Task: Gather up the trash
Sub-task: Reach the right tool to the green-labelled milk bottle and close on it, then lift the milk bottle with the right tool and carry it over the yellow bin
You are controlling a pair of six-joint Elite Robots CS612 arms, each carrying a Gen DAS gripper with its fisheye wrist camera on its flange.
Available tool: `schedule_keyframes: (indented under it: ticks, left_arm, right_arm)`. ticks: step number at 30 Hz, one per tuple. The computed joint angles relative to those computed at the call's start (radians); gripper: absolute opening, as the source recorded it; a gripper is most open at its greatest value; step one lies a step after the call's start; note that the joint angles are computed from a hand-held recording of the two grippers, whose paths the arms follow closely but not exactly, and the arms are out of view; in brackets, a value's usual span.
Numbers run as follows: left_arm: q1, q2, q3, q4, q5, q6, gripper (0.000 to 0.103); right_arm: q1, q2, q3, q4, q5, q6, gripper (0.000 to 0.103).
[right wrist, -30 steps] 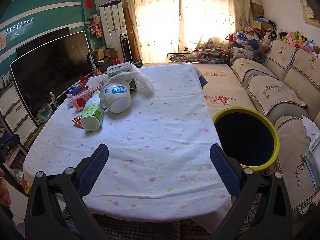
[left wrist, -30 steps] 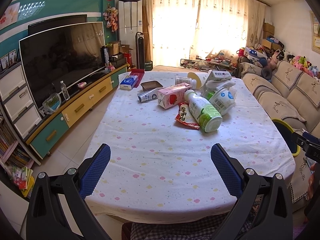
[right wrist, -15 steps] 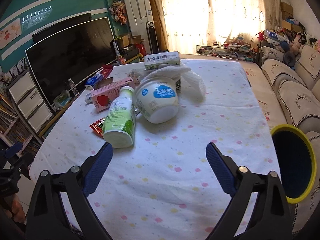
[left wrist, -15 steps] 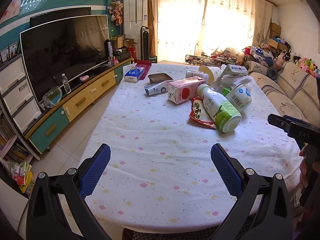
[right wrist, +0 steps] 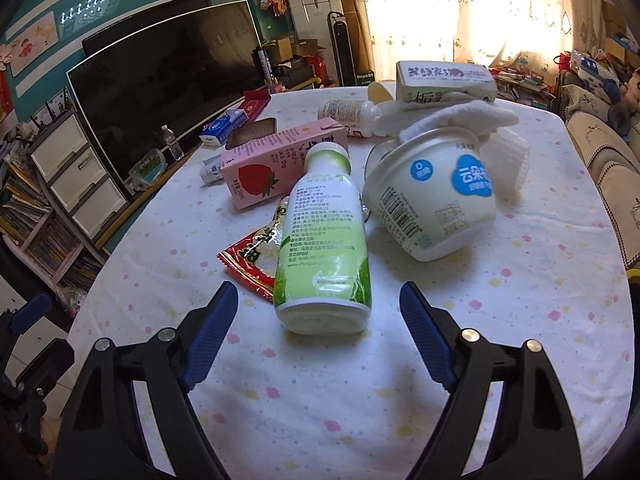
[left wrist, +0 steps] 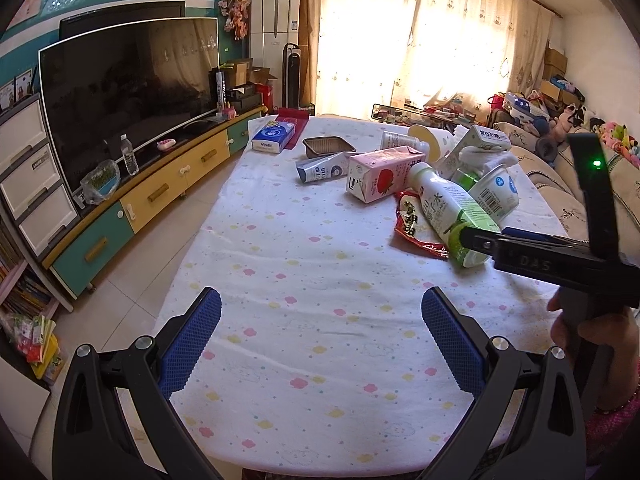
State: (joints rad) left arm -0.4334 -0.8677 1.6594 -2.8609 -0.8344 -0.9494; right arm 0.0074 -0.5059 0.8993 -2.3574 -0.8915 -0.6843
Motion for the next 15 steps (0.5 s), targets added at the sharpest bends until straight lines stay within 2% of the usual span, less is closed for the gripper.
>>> schedule_keyframes:
  ticks: [5, 7, 10, 15]
  left_arm:
    - [0.002, 0.002, 0.001, -0.003, -0.008, -0.003, 0.099]
    - [0.003, 0.004, -0.001, -0.006, -0.012, -0.001, 0.099]
    - [0.002, 0.005, 0.0, -0.004, -0.014, -0.002, 0.099]
    - [0.003, 0.007, -0.001, -0.008, -0.019, -0.007, 0.099]
  right_arm:
    - [0.02, 0.021, -0.036, 0.023, -0.049, 0.002, 0.066]
    - [0.025, 0.031, -0.051, 0.032, -0.071, 0.006, 0.05]
    - [0.02, 0.036, -0.061, 0.052, -0.06, 0.013, 0.05]
    - [-0.01, -0.004, -0.001, -0.006, 0.031, 0.035, 0.049]
